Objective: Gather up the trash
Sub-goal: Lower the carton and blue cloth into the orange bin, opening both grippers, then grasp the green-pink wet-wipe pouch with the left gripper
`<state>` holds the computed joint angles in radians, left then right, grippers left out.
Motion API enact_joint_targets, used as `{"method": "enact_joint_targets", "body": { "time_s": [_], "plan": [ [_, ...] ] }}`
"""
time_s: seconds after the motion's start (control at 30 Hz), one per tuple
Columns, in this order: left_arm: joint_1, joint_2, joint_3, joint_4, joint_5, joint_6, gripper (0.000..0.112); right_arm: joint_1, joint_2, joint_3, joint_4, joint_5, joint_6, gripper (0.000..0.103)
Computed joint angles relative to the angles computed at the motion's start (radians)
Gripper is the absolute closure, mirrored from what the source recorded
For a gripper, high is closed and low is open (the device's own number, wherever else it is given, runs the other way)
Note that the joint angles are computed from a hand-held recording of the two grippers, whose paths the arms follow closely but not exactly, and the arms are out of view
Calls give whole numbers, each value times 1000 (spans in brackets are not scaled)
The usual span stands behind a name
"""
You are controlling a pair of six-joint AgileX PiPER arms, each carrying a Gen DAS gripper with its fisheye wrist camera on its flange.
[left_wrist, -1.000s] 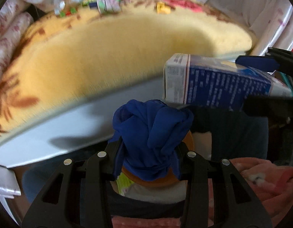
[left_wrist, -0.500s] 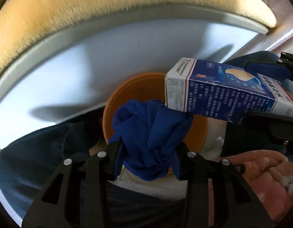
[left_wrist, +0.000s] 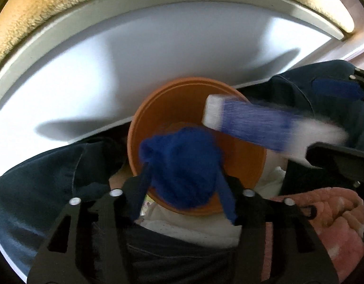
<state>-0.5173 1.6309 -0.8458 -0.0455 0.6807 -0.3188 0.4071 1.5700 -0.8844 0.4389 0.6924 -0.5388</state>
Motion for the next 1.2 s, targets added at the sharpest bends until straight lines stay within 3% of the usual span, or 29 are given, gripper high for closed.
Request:
{"method": "enact_joint_targets", "body": {
  "time_s": [0.07,0.13,0.4,0.6,0.67,0.8,0.93,1.1,1.2],
  "plan": [
    [-13,-8,-3,40,2,-42,41,-7,-4,2,5,-2,-8,31],
    [-14,-13,-2,50,-2,-54,38,-13,-6,2,8,-3,-7,31],
    [-4,-37,-3,49,0,-54,35,-39,-29,2,18,6,-15,31],
    [-7,-140,-39,125,37,-96,34,-90,-108,-37,37,42,-47,28],
    [9,-184,-71,142,45,-91,26,-118,-141,-64,55,53,-64,25],
    [44,-218,-160,204,56,-98,23,-176,-180,-116,115,65,-114,24],
    [110,-174,-291,192,51,-47,21,-227,-191,-157,175,57,-155,21],
    [185,-13,-547,136,58,13,21,-270,-173,-193,228,53,-184,21],
    [236,94,-701,17,69,93,21,-273,-160,-200,243,40,-189,21]
  ]
}}
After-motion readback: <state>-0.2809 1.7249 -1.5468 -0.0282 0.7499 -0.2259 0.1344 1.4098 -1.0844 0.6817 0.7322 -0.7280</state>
